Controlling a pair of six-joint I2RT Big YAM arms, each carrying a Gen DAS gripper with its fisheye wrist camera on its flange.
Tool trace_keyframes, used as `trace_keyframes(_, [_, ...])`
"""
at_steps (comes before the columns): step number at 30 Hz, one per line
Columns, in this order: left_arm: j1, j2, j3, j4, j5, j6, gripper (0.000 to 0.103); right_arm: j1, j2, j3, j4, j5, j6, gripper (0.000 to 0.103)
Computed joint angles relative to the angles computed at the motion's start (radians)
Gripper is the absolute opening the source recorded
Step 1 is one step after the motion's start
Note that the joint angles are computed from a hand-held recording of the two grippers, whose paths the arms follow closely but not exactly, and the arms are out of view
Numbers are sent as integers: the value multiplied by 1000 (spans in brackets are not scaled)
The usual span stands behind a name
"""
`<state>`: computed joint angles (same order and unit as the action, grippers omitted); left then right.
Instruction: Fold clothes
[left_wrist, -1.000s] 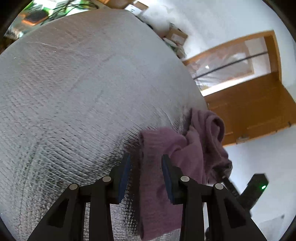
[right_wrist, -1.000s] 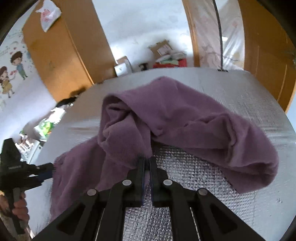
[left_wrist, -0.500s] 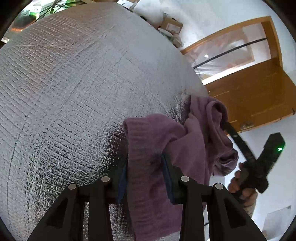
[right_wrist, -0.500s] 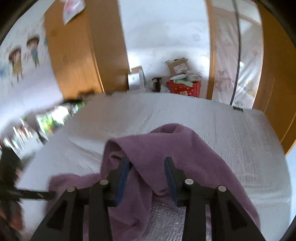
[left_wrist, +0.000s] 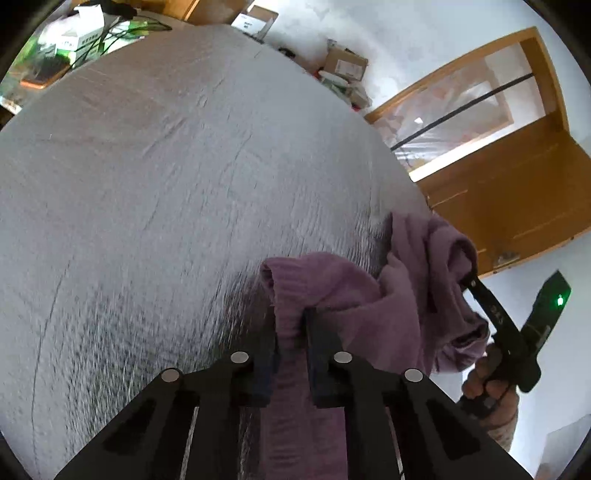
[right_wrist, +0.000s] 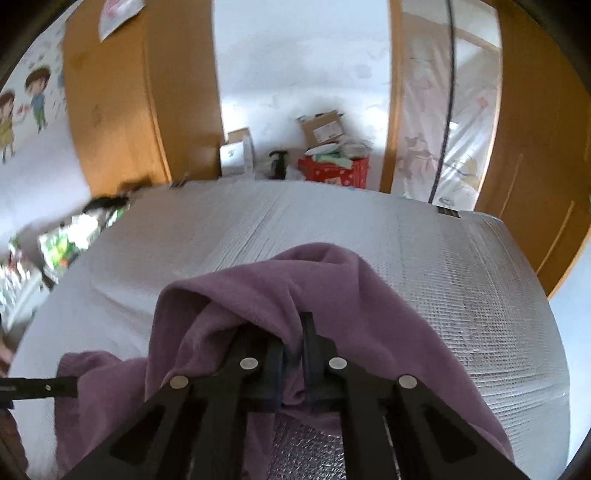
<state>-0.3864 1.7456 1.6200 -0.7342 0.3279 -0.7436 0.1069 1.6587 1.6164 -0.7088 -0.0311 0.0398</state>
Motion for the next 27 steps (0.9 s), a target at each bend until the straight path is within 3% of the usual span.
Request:
trace_keyframes(8, [44, 39, 104, 17, -88, 53, 11, -32, -35, -22, 50, -13, 47, 8])
trace_keyframes(16, [89, 19, 132, 38, -184, 108, 10, -54, -113, -117, 120, -60, 26, 8])
trace_keyframes(21, [110, -25, 64, 75, -195, 96, 10, -57, -182, -220, 149, -35, -29, 8])
trace_keyframes(27, [112, -77, -40, 129, -200, 76, 10, -85, -231, -304, 100, -52, -37, 8])
